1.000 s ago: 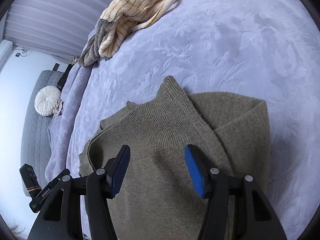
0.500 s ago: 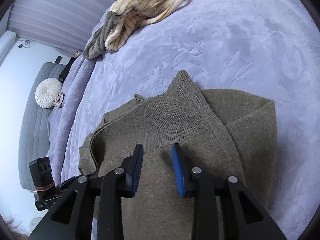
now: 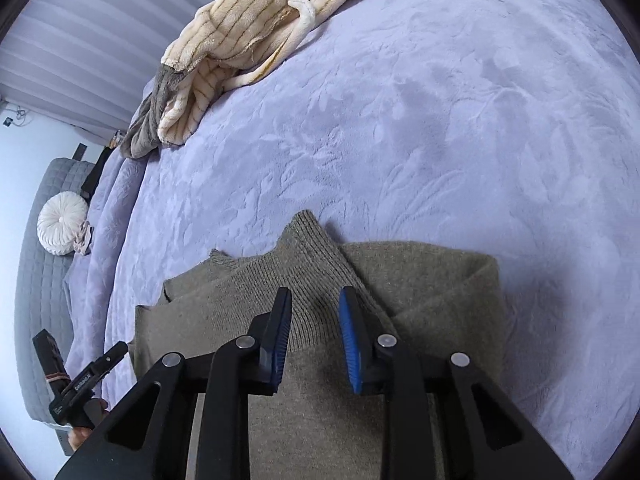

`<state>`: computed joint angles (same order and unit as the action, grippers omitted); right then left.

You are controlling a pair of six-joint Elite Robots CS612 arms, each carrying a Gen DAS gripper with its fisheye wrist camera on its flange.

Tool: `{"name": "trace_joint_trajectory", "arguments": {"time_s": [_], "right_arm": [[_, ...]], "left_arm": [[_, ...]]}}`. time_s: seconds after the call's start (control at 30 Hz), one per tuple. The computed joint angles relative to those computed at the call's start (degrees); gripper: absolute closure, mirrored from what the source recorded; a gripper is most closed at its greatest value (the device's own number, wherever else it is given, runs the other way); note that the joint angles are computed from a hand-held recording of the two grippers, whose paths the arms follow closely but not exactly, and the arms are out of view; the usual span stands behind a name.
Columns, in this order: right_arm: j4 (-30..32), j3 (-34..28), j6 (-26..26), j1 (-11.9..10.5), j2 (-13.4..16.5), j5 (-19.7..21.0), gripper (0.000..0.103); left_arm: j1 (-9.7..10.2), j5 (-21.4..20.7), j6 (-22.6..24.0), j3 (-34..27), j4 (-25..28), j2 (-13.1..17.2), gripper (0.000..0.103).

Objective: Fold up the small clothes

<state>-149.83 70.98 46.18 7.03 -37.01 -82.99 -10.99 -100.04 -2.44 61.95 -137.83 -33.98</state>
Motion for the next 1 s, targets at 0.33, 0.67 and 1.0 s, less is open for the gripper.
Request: {"name": "trace_joint_trajectory", "arguments": {"time_s": [0.33,0.67,1.0], "right_arm": [[-11.5,9.5,5.9,4.0,-3.7,18.7,0.059],[-17.0,9.1,21.4,8.9,1.3,25.5,0.049],[-13.7,5.9,16.9,8.7,1.5,21.5,0.095]], "left_arm": [[3.16,-9.6,5.1,13.1,7.8,-8.1,0.02],[4.55,-18.4,9.0,15.1,11.0,-8.1,0.047],[6.3,-22.8,13.1,15.9,11.2,-9.1,0.096]]}}
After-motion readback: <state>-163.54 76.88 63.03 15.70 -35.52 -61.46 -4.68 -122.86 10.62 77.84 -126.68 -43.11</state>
